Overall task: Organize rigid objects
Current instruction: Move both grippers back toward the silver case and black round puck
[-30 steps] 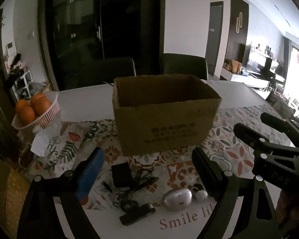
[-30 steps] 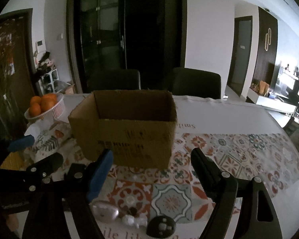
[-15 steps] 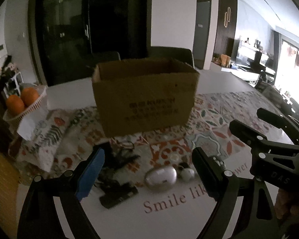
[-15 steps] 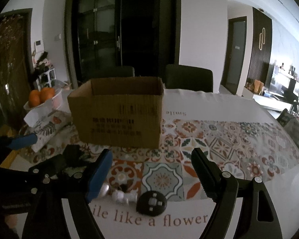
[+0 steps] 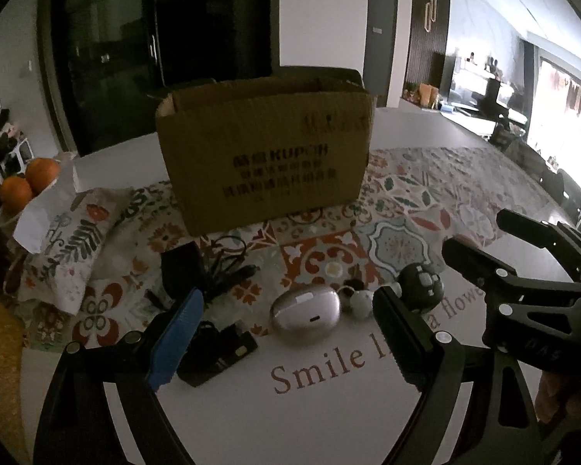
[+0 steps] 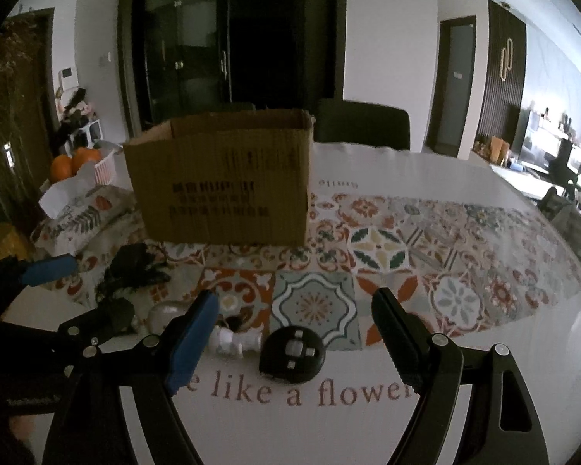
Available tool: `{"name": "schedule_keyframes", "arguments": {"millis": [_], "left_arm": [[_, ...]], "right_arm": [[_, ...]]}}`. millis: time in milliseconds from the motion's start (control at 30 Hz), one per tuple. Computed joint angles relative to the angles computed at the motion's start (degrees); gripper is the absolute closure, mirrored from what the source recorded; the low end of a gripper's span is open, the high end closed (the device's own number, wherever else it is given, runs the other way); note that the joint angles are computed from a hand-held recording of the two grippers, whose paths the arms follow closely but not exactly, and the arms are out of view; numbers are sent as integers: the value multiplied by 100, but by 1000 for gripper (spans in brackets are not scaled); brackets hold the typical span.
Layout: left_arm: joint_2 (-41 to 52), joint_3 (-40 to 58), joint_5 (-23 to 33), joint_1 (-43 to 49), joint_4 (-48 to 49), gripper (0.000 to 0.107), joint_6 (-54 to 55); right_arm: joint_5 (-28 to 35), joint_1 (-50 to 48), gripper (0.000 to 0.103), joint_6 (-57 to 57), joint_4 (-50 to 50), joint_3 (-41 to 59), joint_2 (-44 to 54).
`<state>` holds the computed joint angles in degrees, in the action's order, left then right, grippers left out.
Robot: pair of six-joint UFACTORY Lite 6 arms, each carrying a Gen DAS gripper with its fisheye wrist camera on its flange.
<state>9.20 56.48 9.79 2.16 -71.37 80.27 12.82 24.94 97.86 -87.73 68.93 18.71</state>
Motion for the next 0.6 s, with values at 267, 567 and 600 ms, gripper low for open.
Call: {"name": "schedule_keyframes", "arguments": {"millis": [267,567,600], "left_arm": [[490,127,99,-6,25,17,103],[972,366,-27,-97,343,17,-167],[1023,402,-33,-109,383,17,-201]], "right_arm": [[-25,-16,21,65,45,-103,233],[-214,-118,21,-552,872,54,673],[-237,-137,21,-743,1083,93,734]]}}
